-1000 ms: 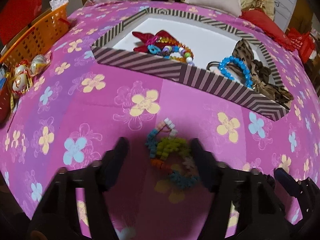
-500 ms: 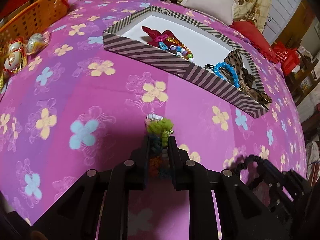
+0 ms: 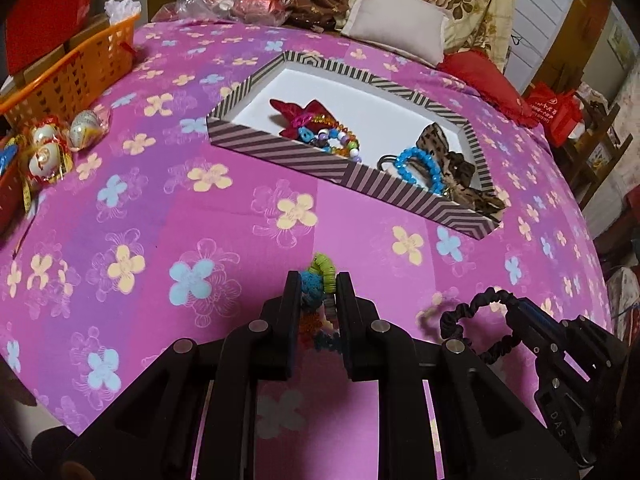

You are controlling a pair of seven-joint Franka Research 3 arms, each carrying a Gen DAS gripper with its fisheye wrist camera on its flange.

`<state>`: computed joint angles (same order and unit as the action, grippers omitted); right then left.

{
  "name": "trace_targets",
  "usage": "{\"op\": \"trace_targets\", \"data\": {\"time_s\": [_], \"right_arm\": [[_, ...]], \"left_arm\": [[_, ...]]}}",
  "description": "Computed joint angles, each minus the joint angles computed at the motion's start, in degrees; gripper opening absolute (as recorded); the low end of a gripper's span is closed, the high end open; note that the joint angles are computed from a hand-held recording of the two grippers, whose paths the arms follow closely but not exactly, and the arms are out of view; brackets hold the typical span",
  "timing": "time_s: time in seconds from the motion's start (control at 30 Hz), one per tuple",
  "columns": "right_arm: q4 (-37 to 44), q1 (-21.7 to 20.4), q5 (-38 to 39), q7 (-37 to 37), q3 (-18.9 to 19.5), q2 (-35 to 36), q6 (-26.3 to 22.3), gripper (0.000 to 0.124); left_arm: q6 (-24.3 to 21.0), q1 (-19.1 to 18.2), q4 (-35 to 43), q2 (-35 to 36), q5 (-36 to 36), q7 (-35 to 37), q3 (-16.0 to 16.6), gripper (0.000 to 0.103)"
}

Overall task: Organize jewelry
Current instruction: 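Carry the small bead bracelet and black scrunchie over the tray with both tools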

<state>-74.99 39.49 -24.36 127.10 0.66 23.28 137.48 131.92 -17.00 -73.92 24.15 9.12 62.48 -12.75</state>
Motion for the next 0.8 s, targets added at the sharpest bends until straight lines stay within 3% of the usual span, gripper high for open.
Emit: {"op": "trace_targets", "data": {"time_s": [0.8], "right_arm": [[5.37,0.68,0.06,-1.48,-0.59,2.09,-2.44,0.006]], "left_arm": [[-1.53,-1.23,2.62,-0.14,4.23,-1.98,0.95,0.016]]}}
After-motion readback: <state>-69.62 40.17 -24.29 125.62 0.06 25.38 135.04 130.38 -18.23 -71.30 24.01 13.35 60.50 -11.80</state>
